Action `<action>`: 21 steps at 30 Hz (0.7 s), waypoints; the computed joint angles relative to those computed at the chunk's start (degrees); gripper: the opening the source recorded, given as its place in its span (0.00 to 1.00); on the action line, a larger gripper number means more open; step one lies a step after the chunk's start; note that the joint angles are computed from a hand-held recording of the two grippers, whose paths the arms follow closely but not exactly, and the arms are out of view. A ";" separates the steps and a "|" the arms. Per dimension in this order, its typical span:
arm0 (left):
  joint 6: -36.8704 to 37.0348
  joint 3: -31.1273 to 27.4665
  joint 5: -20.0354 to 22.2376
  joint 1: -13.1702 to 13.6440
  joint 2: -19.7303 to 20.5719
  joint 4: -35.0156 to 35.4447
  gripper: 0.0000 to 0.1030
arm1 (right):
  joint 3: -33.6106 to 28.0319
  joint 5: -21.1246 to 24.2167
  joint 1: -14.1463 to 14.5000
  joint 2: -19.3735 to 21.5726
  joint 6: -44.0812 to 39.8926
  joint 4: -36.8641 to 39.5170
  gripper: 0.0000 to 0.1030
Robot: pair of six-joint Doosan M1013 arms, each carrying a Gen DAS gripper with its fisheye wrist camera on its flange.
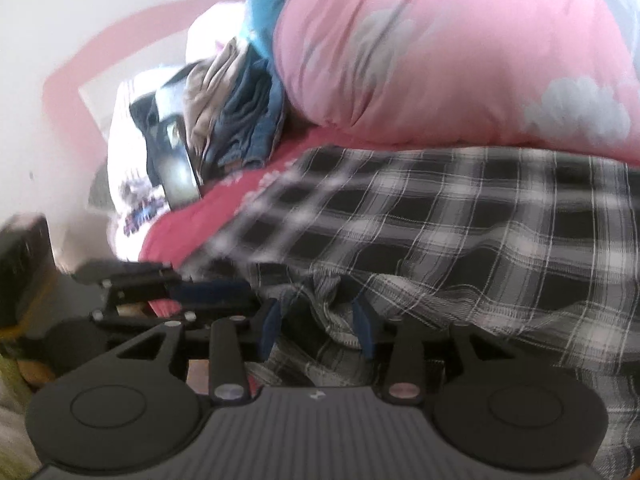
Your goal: Fold clothes
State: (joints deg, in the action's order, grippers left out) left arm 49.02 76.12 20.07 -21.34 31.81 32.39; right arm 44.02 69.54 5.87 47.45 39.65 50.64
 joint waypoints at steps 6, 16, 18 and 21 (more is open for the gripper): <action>-2.11 0.40 -0.21 -0.04 -0.29 2.09 0.21 | 2.80 -2.67 0.29 -1.83 -4.47 -1.76 0.37; -2.18 2.59 -3.83 0.21 -2.01 1.87 0.28 | 6.52 -6.91 0.77 -4.25 -7.37 -2.94 0.13; 1.31 2.01 -3.99 0.36 -1.67 -1.39 0.30 | 6.72 -7.14 0.69 -4.30 -7.18 -2.31 0.12; 4.47 -0.09 -2.00 0.25 -0.41 -3.59 0.30 | 7.24 -7.70 0.50 -4.44 -7.41 -0.99 0.12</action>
State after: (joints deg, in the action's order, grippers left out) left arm 53.48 76.03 18.07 -21.09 31.40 28.80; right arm 51.26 61.84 6.37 43.01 32.24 49.66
